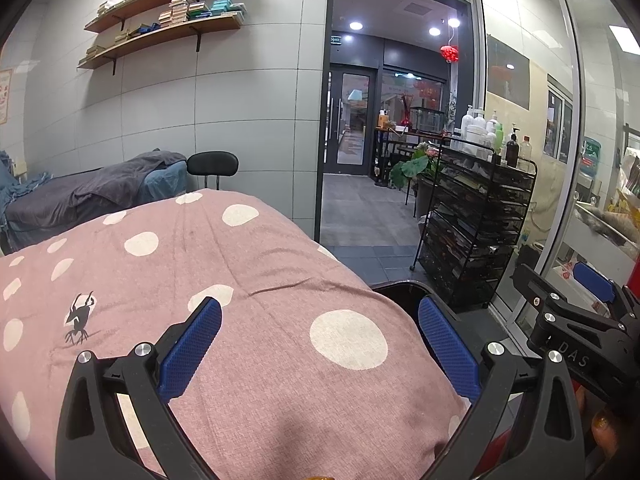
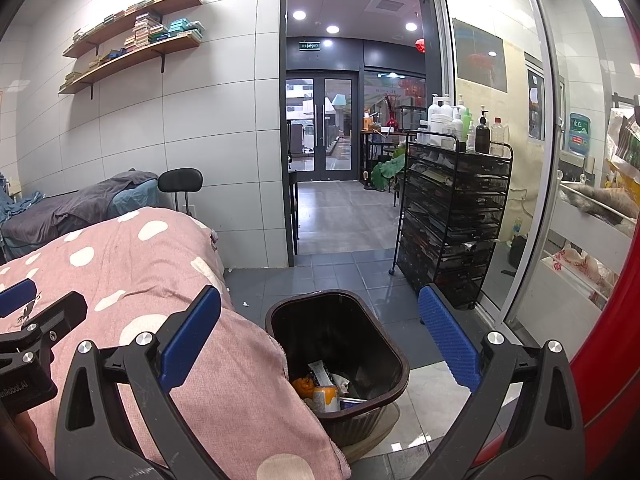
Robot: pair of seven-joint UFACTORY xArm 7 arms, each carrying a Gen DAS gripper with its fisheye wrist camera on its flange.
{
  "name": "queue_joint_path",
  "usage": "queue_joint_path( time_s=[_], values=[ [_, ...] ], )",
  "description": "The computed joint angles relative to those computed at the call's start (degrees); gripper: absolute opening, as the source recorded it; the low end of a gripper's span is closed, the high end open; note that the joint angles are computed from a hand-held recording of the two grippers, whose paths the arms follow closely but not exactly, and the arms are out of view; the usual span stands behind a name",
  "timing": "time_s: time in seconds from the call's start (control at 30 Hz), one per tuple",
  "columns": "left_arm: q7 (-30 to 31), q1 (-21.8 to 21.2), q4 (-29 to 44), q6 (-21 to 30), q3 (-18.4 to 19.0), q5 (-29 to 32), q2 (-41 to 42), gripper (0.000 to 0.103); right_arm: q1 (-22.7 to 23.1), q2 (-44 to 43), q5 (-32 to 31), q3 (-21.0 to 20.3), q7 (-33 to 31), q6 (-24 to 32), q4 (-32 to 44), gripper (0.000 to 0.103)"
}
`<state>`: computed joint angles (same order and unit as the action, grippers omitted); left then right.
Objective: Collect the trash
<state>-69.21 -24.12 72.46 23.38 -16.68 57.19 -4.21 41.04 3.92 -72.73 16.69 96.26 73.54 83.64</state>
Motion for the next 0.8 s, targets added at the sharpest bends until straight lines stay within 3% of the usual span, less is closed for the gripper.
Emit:
queue_joint_path(
  time_s=[0.8],
  values=[
    [0.31,-0.14,-0.05,0.04,0.05,-0.29,-0.01,0.097,0.54,0.58,0.28,-0.2,-0.06,0.34,0.69,0.098]
  ],
)
